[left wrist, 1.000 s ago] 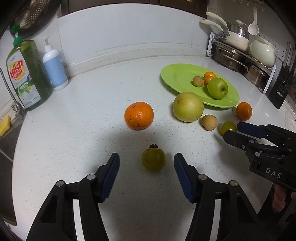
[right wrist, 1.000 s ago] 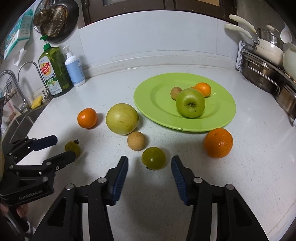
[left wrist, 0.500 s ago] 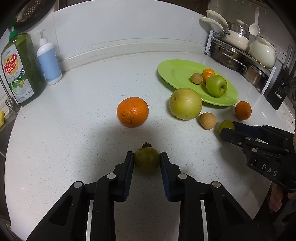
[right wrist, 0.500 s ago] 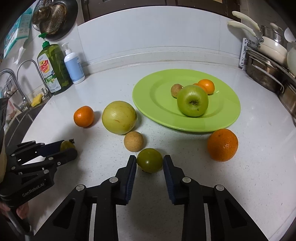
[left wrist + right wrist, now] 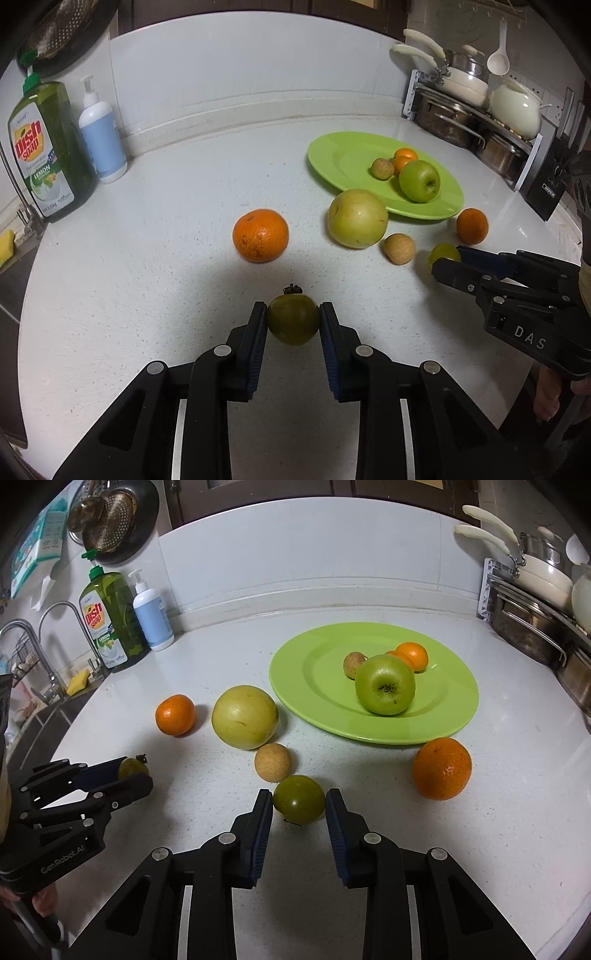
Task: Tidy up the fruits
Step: 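Carry both green tomatoes onto the green plate and open both tools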
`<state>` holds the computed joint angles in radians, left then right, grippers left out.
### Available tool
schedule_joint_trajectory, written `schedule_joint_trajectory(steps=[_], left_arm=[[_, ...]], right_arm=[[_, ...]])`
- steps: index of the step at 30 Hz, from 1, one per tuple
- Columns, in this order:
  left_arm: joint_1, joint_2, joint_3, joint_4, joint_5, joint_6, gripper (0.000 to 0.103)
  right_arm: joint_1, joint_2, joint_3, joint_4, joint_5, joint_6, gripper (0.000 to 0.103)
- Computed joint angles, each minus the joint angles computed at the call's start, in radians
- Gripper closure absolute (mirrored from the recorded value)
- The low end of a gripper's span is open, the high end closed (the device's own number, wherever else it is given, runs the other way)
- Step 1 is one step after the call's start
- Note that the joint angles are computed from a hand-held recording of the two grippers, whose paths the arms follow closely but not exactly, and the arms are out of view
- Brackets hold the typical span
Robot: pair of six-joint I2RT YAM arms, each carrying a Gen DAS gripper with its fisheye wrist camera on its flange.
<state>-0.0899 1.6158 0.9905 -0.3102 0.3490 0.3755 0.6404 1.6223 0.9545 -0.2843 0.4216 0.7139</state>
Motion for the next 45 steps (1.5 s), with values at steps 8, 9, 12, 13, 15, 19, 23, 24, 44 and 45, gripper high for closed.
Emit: schedule_joint_trajectory(steps=[8, 9, 12, 13, 15, 19, 23, 24, 44, 45], left_arm=[[-0.012, -0.088, -0.013, -0.017, 0.029, -0.005, 0.074], [-0.018, -0.097, -0.013, -0.018, 0.029, -0.008, 0.074], [-0.032, -0.122, -0.010, -0.021, 0.034, -0.009, 0.074], [-0.037, -0.128, -0.010, -0.021, 0.034, -0.011, 0.074], [-0.049, -0.137, -0.005, -0.022, 0.032, -0.016, 0.074], [-0.079, -0.139, 0.023, -0.029, 0.029, -0.028, 0.074], [-0.122, -0.123, 0.067, -0.037, 0.015, -0.047, 0.074], [-0.129, -0.118, 0.077, -0.040, 0.014, -0.049, 0.074], [-0.287, 0.078, 0.341, -0.076, -0.094, -0.094, 0.074], [-0.293, 0.092, 0.354, -0.078, -0.102, -0.096, 0.074]], right_arm=[[0.025, -0.079, -0.017, -0.017, 0.040, -0.004, 0.072], [0.026, -0.093, -0.020, -0.018, 0.046, -0.007, 0.072], [0.027, -0.125, -0.025, -0.022, 0.058, -0.015, 0.072], [0.028, -0.134, -0.028, -0.023, 0.061, -0.018, 0.072], [0.024, -0.152, -0.029, -0.029, 0.065, -0.025, 0.072], [0.010, -0.184, -0.029, -0.039, 0.074, -0.045, 0.072], [-0.019, -0.210, -0.020, -0.051, 0.071, -0.070, 0.072], [-0.030, -0.217, -0.018, -0.054, 0.068, -0.076, 0.072], [-0.255, -0.240, 0.031, -0.049, -0.035, -0.256, 0.072], [-0.272, -0.233, 0.032, -0.044, -0.047, -0.262, 0.072]])
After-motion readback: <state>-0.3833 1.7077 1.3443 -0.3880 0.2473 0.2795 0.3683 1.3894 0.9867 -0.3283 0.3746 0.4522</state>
